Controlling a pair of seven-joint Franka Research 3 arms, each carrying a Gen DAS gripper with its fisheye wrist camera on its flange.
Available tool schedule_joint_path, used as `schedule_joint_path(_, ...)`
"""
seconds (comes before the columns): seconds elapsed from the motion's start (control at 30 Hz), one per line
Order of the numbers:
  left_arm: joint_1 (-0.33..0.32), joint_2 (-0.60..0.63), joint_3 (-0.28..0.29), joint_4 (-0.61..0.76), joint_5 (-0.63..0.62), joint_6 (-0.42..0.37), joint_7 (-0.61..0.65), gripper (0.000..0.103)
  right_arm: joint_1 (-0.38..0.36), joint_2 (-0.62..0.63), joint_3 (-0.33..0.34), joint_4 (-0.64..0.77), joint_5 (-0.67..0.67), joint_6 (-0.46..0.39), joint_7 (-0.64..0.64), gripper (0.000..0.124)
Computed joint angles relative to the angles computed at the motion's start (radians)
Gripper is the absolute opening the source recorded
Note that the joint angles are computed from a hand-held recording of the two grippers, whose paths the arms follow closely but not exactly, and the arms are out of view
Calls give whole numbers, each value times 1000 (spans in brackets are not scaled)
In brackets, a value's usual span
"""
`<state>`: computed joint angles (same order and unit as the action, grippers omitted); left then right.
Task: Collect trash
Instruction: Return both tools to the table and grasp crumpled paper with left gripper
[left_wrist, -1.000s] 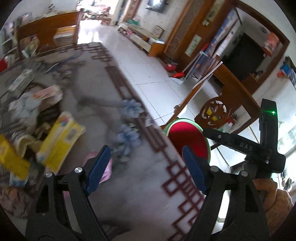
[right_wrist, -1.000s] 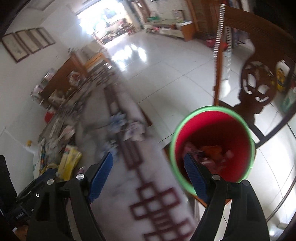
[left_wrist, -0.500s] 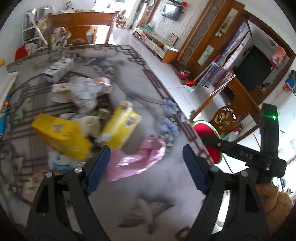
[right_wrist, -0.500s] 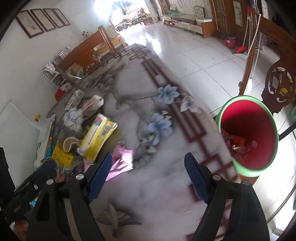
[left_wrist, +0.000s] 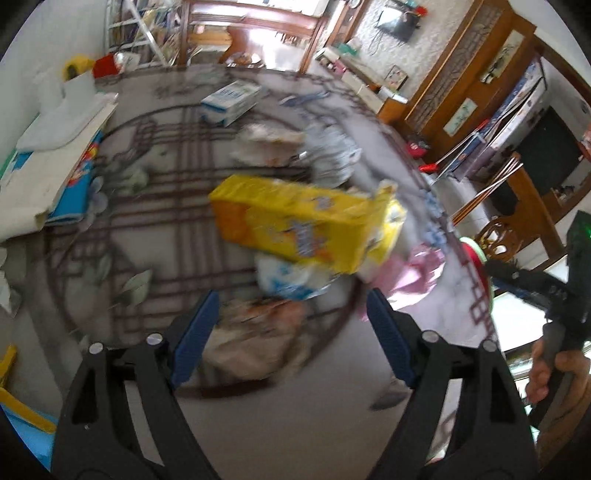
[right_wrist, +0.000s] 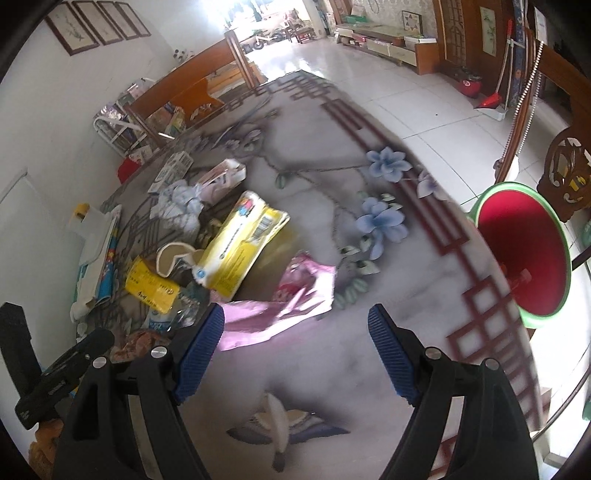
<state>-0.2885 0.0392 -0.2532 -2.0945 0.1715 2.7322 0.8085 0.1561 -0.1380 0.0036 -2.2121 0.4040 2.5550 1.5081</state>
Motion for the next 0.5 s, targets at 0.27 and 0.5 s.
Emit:
schedule_joint_path(0.27,19,-9,4,-47,-148,-14,126,81,16,18,16,18,-32,-18,30,77)
schedule_joint_path(0.5,22,-7,1,-43,-229,-26,190,82,29,38,21,47,-38,-27,24,78)
